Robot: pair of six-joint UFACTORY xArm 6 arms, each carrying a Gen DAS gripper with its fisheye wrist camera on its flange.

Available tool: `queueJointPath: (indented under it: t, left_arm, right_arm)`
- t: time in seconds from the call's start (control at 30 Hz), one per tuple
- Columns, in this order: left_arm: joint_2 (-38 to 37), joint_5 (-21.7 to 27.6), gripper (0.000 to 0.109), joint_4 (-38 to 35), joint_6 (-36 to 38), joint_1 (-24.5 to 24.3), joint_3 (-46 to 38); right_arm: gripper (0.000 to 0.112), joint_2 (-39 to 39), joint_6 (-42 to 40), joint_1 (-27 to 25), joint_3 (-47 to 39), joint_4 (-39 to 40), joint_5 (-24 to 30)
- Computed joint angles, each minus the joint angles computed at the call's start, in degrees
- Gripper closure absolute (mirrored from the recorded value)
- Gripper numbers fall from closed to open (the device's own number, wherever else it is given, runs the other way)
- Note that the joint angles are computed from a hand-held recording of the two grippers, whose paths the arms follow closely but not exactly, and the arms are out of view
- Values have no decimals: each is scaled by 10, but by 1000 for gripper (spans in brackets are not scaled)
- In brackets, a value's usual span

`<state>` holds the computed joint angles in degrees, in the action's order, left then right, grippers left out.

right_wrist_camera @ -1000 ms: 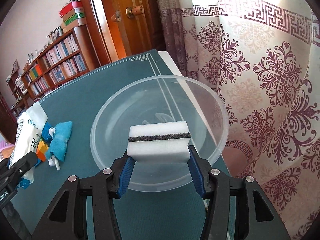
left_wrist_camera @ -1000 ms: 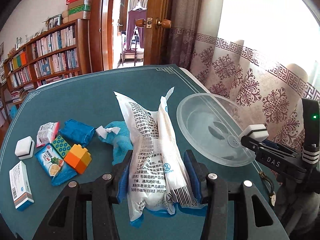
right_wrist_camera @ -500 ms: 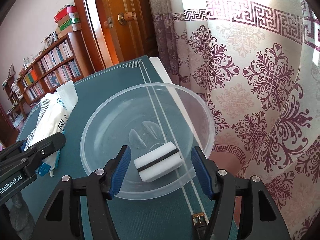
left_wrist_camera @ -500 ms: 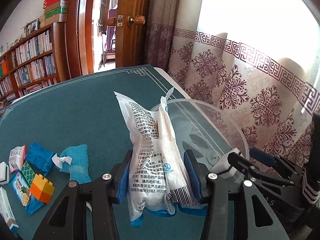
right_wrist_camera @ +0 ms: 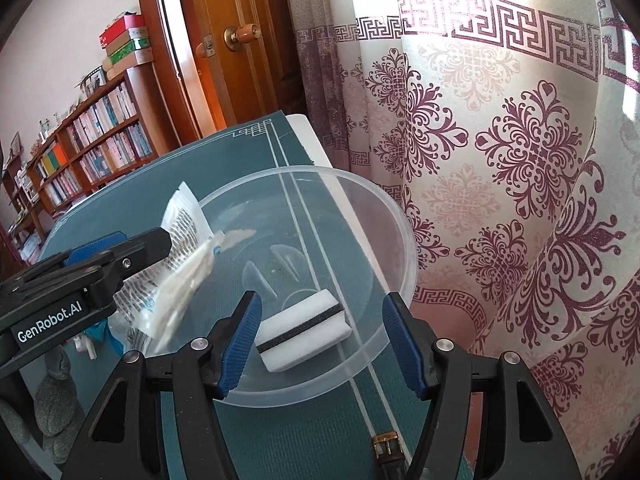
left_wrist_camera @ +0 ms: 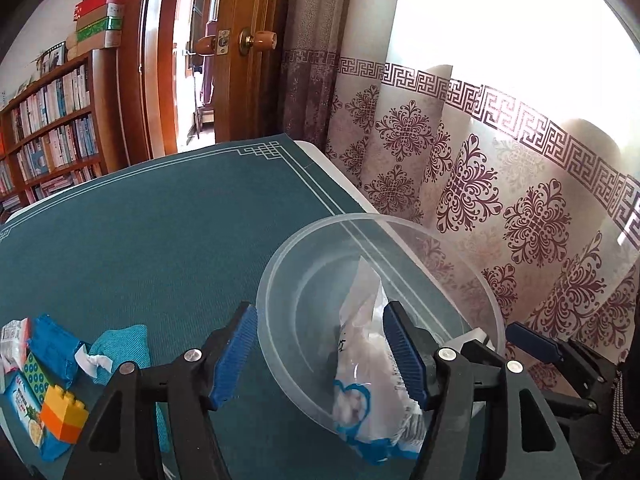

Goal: Organize objects
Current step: 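Drop the sponge and the white bag into the clear bowl with both grippers, then withdraw both grippers from the bowl back over the table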

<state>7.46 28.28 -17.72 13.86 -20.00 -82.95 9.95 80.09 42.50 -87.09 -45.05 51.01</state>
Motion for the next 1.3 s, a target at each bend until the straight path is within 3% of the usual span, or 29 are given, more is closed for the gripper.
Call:
queueJointPath:
  t: [0.3,0.47,0.63,0.87,1.3]
  left_arm:
    - [-38,-30,23,63,-65,14,59]
    - [-70,-62,9,156,-137,19,102]
    - [-100,-83,8,276,-227,28,138]
    - [-135,-93,6,384,-301,40,175]
    - [-186,-96,6,428,-343,68,230]
  right_arm:
    - [48,9,-6,10,-13,-10,3]
    - [48,12,-3,20,-21,-22,2]
    - [48,14,-1,29,-26,-31,1]
    - [47,25,-5,46,-43,-45,2]
    - [47,37,2,72,-59,-73,-13]
